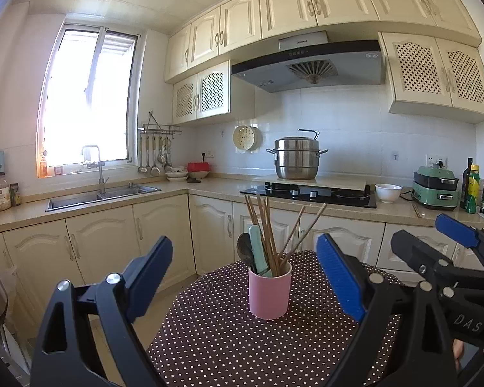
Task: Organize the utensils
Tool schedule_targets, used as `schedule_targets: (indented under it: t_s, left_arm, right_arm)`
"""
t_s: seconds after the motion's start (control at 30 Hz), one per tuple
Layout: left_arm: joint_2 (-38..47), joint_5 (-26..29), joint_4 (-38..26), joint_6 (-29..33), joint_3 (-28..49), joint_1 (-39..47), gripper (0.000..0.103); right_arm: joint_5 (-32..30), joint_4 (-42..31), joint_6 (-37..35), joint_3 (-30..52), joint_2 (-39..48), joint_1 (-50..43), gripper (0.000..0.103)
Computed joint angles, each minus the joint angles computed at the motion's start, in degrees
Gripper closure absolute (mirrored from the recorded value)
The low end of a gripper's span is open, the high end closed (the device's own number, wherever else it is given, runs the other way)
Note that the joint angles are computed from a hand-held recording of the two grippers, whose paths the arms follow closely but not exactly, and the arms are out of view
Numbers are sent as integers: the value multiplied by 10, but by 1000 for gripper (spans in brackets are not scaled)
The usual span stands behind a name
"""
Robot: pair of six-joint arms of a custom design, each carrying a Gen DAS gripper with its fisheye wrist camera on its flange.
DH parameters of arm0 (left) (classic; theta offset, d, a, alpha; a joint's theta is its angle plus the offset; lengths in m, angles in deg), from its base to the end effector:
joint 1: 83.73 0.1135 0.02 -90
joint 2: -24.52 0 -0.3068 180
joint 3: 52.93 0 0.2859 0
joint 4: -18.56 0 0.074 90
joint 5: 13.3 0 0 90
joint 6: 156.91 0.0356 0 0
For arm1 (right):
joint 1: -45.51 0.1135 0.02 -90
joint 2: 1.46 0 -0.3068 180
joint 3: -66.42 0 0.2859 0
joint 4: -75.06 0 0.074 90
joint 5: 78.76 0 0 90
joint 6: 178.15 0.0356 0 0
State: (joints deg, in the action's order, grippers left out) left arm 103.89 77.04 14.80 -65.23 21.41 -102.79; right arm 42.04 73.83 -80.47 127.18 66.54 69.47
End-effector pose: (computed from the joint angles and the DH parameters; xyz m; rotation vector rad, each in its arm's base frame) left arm 0.3369 -0.1166 0.3732 0.3157 1.7006 -0.2291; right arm 0.2744 0.1020 0.3465 0.1544 1.6909 -0.0495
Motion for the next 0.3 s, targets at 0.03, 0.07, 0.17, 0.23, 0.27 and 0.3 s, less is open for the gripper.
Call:
schedule_targets:
  t_s: [0.03,0.07,0.17,0.23,0.27,0.3]
  left_arm:
    - [10,-2,-3,2,6,0,14]
    - [17,-3,-6,1,11,-1,14]
    - [42,-12,-16,-4,28,-4,14]
    - [63,-16,-28,-8,45,-6,14]
    - [75,-17,-37,-10,55,-6,14]
    - [85,-21,-42,-11,62,-8,14]
  right_arm:
    - [-4,0,2,2,5,-4,13]
    - [-12,0,5,4,12,-10,13]
    - [-29,-1,11,10,31,-28,13]
    - [-40,-2,14,16,45,-39,13]
    - [-47,-4,16,20,55,-46,13]
    - [-55,-5,16,23,65,-53,13]
